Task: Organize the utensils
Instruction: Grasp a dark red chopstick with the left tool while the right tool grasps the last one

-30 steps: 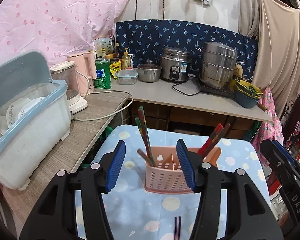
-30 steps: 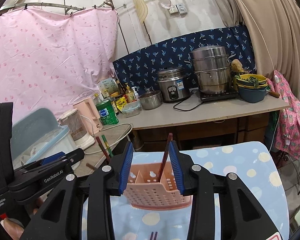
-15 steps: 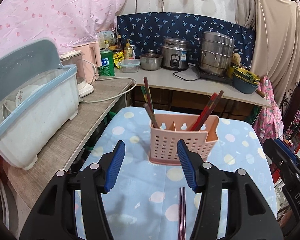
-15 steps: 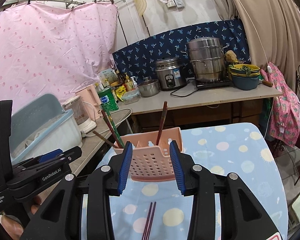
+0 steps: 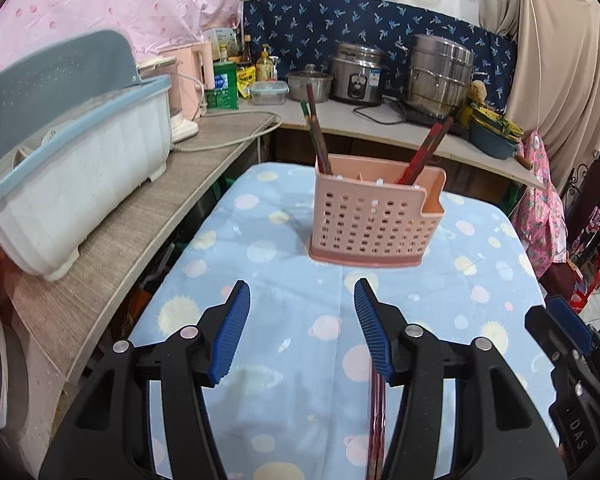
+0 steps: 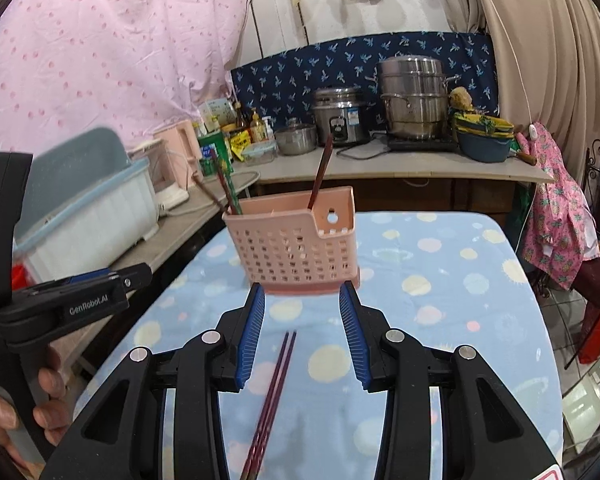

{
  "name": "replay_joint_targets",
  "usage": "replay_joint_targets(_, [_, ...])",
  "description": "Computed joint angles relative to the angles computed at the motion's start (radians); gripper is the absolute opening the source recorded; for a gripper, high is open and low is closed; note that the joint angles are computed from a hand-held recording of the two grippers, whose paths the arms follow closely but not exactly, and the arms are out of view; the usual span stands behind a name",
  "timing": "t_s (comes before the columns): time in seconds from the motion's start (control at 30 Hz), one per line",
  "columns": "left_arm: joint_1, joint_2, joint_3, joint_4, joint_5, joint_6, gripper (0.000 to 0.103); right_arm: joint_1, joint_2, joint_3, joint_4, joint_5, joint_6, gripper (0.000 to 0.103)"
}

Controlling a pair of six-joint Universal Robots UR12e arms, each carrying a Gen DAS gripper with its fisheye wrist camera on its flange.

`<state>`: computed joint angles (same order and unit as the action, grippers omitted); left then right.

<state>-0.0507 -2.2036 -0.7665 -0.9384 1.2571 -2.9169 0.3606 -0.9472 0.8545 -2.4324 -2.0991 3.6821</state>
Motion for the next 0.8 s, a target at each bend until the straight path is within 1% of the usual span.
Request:
replay_joint_targets(0.17, [0.012,0.038,-0.085,-0.014,0.001,0.023,0.052,0.012,-0.017,0.047,0.051,0.033,0.022,0.038])
replay_joint_targets(0.27, [0.020,0.053,-0.122,-0.039,0.000,0.036,0.052,0.020,-0.027,0.075,0.078,0.057,0.042,0.038])
replay_joint_targets(0.5, [0.035,0.093,-0.219,-0.080,0.023,0.077,0.052,0.036,-0.041,0.133,0.128,0.115,0.087,0.038])
replay_joint_targets(0.8, [0.041,0.122,-0.281,-0.105,0.038,0.111,0.052,0.051,-0.029,0.149,0.174,0.176,0.114,0.038])
